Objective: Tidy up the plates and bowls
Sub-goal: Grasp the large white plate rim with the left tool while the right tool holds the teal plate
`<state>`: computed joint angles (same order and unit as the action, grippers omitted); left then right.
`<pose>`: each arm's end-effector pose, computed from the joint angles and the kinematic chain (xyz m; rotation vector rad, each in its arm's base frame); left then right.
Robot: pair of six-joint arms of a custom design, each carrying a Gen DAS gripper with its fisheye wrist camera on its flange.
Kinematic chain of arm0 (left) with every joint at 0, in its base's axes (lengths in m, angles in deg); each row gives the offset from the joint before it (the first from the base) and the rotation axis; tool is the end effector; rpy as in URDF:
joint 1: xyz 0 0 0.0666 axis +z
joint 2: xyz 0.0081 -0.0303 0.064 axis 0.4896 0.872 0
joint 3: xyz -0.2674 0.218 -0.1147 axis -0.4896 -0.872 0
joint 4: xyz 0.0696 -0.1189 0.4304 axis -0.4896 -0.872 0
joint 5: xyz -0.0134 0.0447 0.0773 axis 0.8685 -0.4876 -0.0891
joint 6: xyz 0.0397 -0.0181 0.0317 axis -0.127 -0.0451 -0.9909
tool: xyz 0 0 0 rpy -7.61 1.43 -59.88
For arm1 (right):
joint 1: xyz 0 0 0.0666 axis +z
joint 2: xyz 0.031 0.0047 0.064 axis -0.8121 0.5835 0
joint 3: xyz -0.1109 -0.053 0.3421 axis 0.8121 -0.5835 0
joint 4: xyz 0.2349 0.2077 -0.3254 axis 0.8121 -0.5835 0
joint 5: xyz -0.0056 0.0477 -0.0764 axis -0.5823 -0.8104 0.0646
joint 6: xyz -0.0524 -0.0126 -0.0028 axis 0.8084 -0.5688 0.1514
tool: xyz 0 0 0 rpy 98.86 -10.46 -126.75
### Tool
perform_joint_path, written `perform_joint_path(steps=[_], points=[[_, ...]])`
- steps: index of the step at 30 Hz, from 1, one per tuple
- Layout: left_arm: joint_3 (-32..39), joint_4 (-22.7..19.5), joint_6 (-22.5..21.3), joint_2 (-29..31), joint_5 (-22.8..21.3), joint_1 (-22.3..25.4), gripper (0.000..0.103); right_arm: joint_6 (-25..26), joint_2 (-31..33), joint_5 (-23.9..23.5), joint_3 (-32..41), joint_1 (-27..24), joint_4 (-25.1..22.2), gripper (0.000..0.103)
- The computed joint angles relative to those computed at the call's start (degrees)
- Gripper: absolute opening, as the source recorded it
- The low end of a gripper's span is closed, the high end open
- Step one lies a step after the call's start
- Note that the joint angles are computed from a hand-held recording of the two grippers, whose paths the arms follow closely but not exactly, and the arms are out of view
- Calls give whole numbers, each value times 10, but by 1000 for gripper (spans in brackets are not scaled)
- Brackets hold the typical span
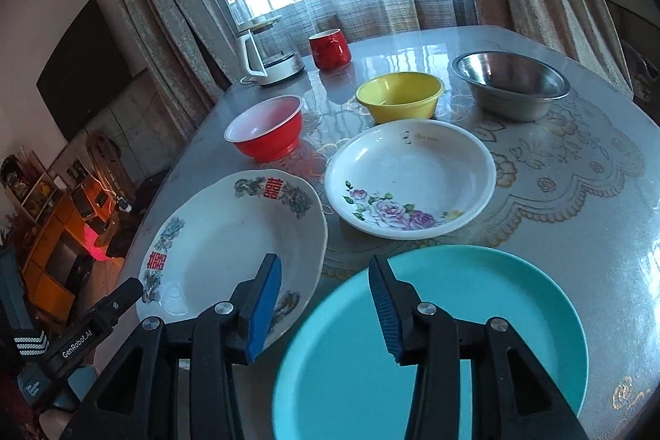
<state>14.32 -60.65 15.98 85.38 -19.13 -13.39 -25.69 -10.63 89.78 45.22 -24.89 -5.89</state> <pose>0.3028 -0.2595 0.4098 -0.2817 2.2919 -0.2786 0.3274 0.1779 0.4417 0.1386 2.3490 0.3669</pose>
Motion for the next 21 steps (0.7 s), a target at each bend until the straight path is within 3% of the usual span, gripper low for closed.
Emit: perform_joint_path(steps=[5, 9, 12, 17, 21], points=[[-11, 38, -1, -1, 15, 8, 100, 9, 36, -3, 20, -3, 6, 45], [-25, 90, -9, -6, 65, 21, 100, 10, 50, -6, 30, -10, 3, 45], [-31, 112, -7, -11, 77, 26, 100, 13, 61, -14, 35, -19, 2, 45], [-22, 128, -30, 2, 97, 26, 100, 5, 86, -70, 46, -36, 1, 45], [-12, 123, -32, 17, 125, 36, 100, 11, 107, -81, 60, -35, -8, 45]])
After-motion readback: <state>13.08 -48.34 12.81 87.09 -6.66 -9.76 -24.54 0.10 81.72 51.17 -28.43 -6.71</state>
